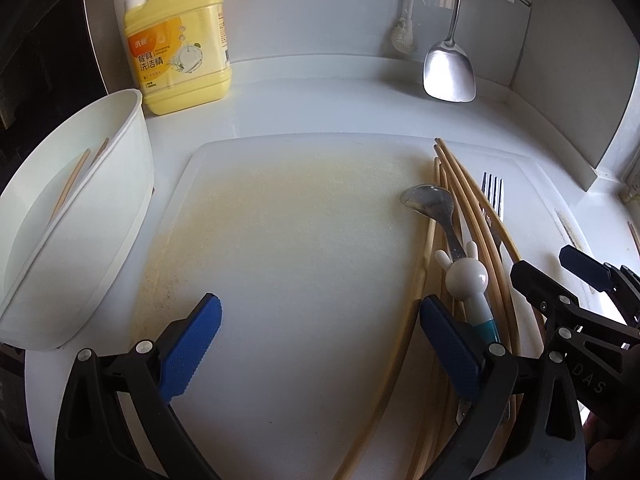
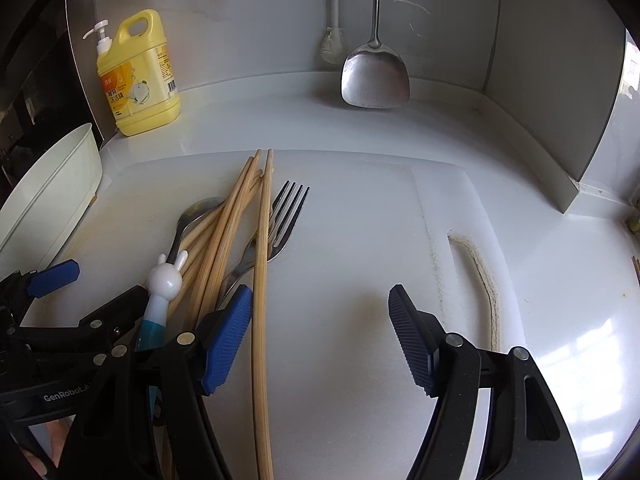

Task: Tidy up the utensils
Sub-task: 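Close the right tool on one chopstick from the pile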

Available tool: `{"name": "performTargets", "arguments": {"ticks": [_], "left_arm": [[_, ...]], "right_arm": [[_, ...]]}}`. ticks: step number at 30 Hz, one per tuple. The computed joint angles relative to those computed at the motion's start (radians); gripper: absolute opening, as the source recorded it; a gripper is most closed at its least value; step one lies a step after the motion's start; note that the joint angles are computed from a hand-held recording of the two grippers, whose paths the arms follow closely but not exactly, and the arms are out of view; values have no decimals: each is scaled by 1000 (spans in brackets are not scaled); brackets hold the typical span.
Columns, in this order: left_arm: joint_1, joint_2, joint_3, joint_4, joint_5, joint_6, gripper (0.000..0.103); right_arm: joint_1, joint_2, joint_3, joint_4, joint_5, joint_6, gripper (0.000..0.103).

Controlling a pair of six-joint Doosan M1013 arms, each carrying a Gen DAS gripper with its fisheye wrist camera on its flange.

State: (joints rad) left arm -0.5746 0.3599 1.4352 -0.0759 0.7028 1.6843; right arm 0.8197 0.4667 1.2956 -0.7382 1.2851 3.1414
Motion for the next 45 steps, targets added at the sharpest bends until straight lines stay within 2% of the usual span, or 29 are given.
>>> {"name": "performTargets", "arguments": {"ticks": [15, 23, 31, 33, 35, 37, 39, 45], "left_arm": [[5, 2, -11, 112, 14, -188, 96], [15, 22, -46, 62, 35, -104, 96], [16, 24, -44, 37, 17, -26, 97], [7, 17, -33, 101, -8, -63, 97], [4, 19, -35, 161, -7, -154, 97], [16, 27, -50, 118, 17, -160, 97], [17, 30, -55, 130, 24, -182, 97], [16, 27, -50, 80, 13, -75, 96]], "right_arm": [[2, -3, 6, -10, 22, 18, 67], [-3, -6, 10, -3, 14, -12, 67], [-5, -6, 11, -13, 8, -31, 67], [-5, -9, 16, -12, 7, -21, 67], [-6, -10, 19, -12, 7, -15, 67], [-6, -12, 21, -12, 7, -16, 67], [-6, -13, 21, -11, 8, -18, 67], [-6, -19, 31, -21, -10, -19, 67]]}}
